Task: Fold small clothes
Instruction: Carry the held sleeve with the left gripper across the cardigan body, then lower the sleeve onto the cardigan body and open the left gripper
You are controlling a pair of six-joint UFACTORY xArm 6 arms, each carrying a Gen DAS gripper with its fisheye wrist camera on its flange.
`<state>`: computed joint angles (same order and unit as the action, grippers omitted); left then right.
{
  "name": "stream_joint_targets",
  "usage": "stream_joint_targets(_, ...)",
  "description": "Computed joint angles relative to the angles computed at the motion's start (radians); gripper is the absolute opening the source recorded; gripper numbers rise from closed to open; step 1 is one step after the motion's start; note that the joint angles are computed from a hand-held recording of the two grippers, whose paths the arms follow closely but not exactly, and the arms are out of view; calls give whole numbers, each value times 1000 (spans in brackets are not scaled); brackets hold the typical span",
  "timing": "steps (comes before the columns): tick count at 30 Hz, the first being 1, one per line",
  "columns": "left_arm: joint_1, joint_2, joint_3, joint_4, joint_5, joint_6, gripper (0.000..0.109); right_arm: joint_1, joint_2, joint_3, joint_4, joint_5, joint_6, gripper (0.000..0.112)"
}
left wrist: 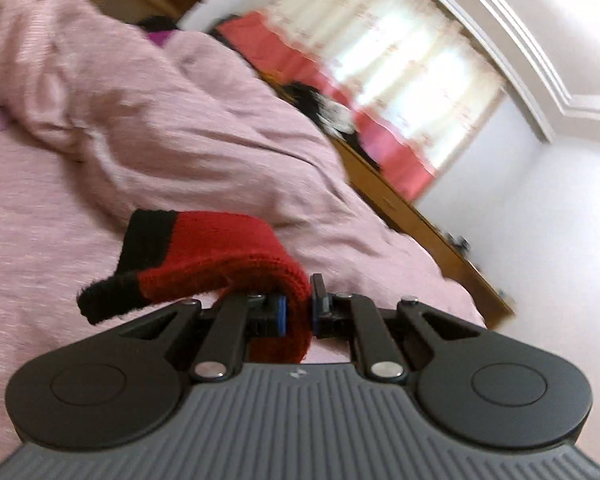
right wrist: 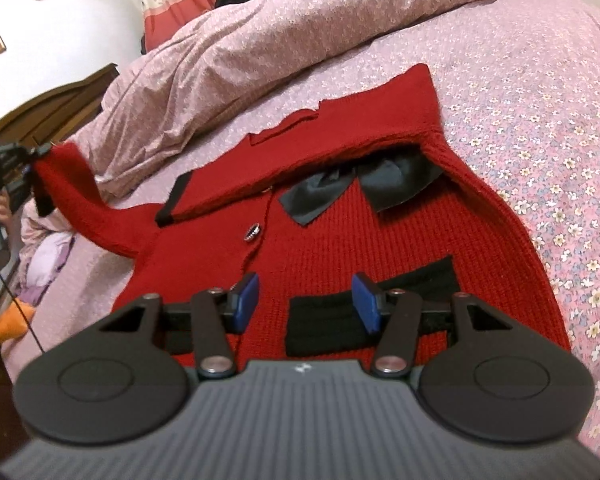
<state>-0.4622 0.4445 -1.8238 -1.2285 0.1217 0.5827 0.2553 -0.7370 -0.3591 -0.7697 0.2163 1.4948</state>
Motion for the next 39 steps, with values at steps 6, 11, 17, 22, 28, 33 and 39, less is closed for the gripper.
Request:
stream_joint_targets(6,-75,49,-35,402,41,-306,13,-14,-55,35,-11,-7,25,55)
stream_joint_targets(11,-122,108,-65,611,90,-486,13,-29,-110,70,6,3,14,55)
stream_joint_targets(17,-159,193,-127,764,141,-584,13,-47,-129,100,32,-27,2,55)
stream_joint_targets(22,-190,236,-172,853,244,-609,13,-48,-145,117,47,-39,-8,55)
stream_joint_targets(28,-222,265,-210,969,377,-632,15,-64,-162,139,81,-65,-30,55)
stream_joint_targets(33,-241,210,-123,1070,417,-640,26,-66,-180,151,91,-65,-32,55)
stream_joint_targets(39,-248,91,88,1178,406,-723,43,-55,-197,156,94,-62,-31,55)
